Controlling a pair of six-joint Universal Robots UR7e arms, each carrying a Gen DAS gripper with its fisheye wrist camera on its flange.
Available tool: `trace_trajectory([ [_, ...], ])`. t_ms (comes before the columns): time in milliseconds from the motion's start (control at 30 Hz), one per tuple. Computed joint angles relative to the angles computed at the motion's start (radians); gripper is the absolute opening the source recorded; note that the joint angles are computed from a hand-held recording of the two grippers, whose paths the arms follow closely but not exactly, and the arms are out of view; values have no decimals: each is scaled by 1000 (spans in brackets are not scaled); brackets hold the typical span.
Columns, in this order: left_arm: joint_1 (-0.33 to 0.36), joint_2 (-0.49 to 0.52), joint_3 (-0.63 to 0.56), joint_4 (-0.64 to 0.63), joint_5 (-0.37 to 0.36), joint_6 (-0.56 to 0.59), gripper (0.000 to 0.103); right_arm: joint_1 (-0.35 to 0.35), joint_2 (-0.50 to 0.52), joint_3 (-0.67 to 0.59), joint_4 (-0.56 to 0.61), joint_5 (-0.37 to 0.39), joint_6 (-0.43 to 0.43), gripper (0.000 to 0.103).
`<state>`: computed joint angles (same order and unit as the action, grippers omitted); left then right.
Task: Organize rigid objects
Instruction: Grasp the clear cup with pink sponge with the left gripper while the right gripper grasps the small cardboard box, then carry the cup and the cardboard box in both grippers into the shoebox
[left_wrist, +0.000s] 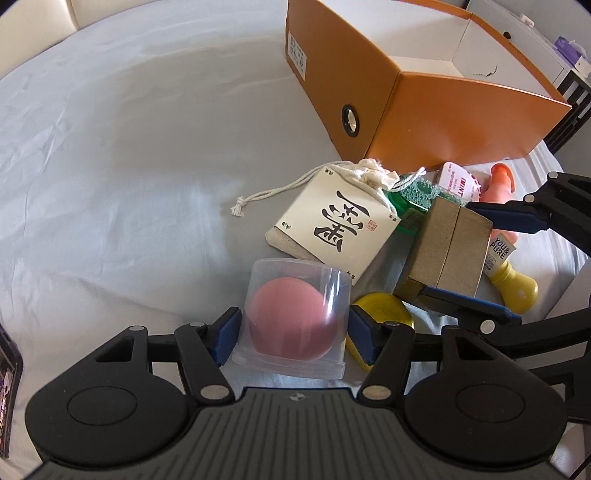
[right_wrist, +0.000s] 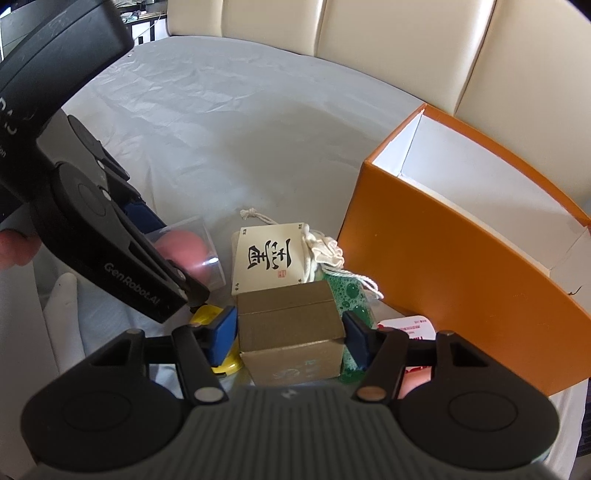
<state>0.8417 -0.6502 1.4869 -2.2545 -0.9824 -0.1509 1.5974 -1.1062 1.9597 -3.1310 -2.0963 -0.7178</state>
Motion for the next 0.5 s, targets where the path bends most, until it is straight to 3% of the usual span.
trace_trajectory([
  [500,-66,-68,73,-132,17,-17,72,28,-86,40,-15,18,37,61],
])
